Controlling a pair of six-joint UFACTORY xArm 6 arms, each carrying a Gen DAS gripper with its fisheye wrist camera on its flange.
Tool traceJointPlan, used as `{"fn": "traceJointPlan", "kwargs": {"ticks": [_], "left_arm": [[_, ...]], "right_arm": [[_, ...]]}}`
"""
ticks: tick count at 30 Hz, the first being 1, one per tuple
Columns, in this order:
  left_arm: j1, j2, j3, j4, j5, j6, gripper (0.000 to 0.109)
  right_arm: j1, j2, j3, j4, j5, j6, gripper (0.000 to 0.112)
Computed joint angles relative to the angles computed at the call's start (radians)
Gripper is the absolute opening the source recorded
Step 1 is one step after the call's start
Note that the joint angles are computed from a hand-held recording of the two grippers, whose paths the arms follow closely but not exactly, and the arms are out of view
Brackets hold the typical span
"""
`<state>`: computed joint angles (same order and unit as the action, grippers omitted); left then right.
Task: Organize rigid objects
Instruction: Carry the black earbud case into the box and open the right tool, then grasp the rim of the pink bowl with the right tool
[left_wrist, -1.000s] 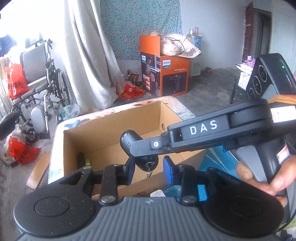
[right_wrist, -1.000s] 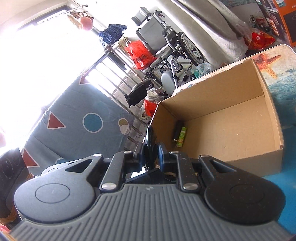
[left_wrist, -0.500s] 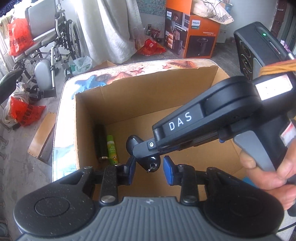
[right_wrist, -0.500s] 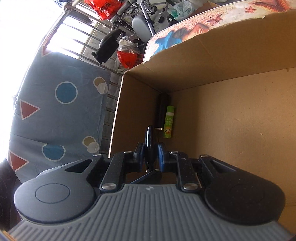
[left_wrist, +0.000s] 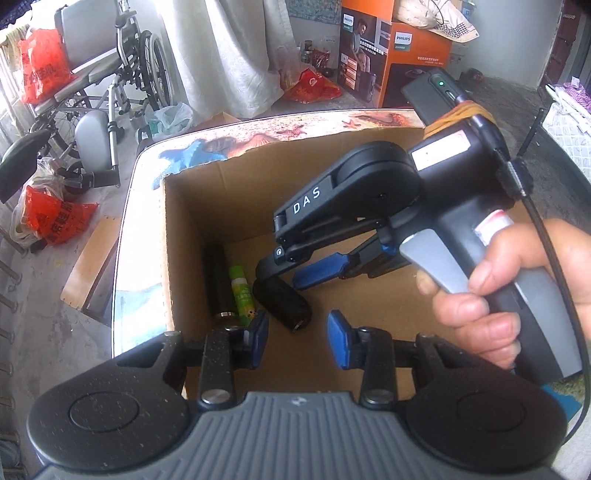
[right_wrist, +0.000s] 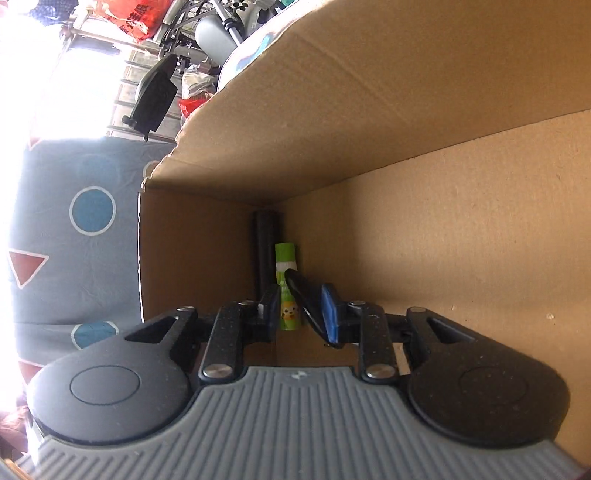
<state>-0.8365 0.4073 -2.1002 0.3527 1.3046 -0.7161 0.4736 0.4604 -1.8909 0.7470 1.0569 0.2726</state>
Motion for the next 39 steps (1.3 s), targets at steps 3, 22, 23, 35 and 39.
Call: {"fn": "traceJointPlan", "kwargs": {"ticks": [3,22,23,35,39], "left_arm": [[-0.01,-0.04,0.045,0.013,-0.045,-0.028,0.04],[-0.274,-0.393,0.539,0.206,-0.298,-0.314,0.075],[-0.291,-0.395,0.562,0.208,-0.298,-0.329,0.075],[-0.377,-0.251,0.519,0.212,-0.137,-0.388,0.073],[-0.371,-0.235,0.52,0.18,-0.136,-0.401,0.068]], "right_arm": [[-0.005,-0.06,0.066,0.017,-0.036,-0.02,0.044],[-0.085,-1.08,0.982,0.123,-0.262,-0.409,0.048],[-0.056,-1.119,1.024,0.079,-0.289,-0.388,0.048],[0.244,-1.128,1.277,-0.413,-0.557,-0.1,0.026],[0.259,-1.079,1.271,-0.433,-0.565,-0.09,0.018]]}}
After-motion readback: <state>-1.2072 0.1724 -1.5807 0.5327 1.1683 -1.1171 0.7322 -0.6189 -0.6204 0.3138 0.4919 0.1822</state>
